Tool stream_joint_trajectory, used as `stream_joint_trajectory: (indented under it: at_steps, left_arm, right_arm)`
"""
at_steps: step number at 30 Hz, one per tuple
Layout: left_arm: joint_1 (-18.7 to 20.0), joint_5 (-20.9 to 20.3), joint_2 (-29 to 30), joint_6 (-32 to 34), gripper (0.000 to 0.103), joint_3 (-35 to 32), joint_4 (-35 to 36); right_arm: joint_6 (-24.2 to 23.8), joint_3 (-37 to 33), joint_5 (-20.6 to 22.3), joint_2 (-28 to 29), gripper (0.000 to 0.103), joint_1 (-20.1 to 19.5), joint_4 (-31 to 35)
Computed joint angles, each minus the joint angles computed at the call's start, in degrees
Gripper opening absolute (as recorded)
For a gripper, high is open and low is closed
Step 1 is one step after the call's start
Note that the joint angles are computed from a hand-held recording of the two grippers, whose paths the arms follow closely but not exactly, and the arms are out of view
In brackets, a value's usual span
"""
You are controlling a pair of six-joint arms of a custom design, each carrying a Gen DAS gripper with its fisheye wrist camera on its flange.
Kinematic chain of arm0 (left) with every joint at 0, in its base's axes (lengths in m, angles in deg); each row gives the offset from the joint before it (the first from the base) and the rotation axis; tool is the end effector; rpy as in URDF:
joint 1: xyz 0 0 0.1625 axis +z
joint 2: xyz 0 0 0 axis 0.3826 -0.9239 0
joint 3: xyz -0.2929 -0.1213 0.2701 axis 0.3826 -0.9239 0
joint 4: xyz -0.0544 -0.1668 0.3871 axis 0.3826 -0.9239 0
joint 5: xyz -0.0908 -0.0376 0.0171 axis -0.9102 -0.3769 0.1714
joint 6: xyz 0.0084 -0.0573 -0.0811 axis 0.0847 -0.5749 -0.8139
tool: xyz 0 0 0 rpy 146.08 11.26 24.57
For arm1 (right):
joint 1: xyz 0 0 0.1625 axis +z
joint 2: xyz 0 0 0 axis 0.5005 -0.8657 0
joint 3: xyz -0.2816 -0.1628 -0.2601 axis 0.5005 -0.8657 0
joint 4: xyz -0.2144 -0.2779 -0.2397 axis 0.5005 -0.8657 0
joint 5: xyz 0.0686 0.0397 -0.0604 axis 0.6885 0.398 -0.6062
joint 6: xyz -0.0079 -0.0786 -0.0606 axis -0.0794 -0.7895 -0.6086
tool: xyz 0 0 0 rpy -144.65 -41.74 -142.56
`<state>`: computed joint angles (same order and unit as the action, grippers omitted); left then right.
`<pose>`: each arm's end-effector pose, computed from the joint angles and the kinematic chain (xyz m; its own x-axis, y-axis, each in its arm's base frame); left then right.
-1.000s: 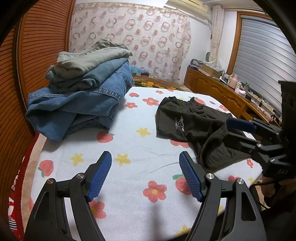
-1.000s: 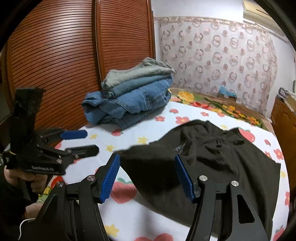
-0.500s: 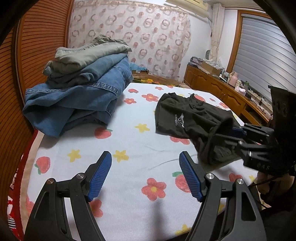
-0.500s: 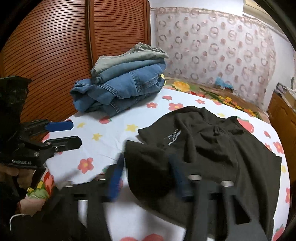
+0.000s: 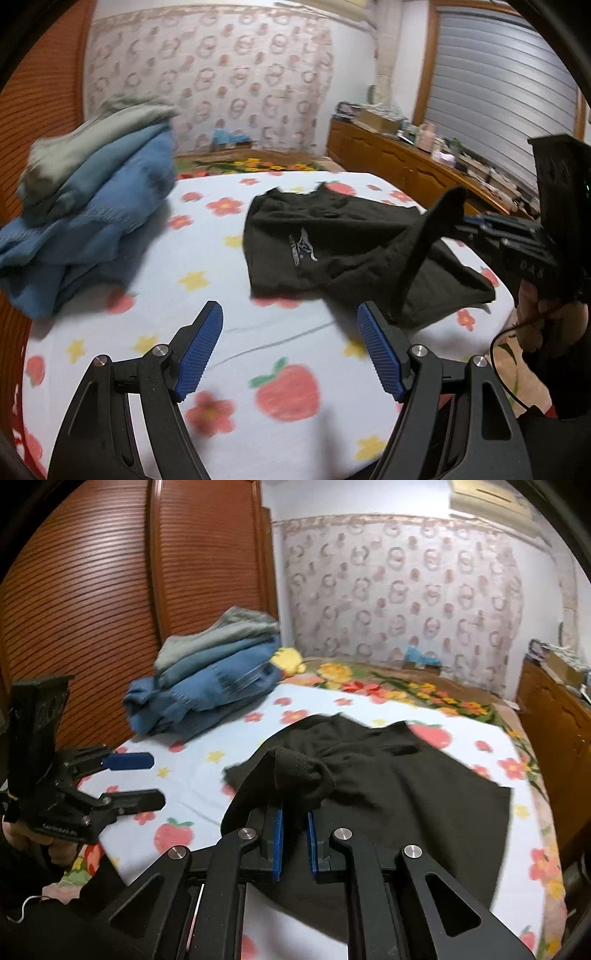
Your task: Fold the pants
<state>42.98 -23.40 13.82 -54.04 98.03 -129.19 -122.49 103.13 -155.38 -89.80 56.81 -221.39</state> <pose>-0.2031 -0.8116 0.0577 -0.5713 0.7208 -0.3926 0.8206 0.4932 -0.2886 0.0707 -0.6556 0.2294 -0.7447 -0.0389 0.6663 -0.5888 0.5084 -0.6284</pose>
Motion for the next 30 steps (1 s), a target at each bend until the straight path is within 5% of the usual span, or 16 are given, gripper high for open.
stream_joint_trajectory:
  at_steps: [16, 24, 30]
  left_arm:
    - [-3.4, -1.3, 3.9, 3.2, 0.076, -3.3, 4.6]
    - [-4.0, -1.0, 5.7, 3.0, 0.076, -4.9, 6.2]
    - [-4.0, -0.4, 7.3, 2.8, 0.076, -7.2, 8.0]
  right_arm:
    - [3.9, 5.8, -5.6, -1.4, 0.011, -1.2, -9.7]
    - [6.4, 6.2, -9.2, -1.7, 0.011, -1.1, -5.4]
    - [7.8, 6.5, -11.3, -3.0, 0.023, -0.6, -4.3]
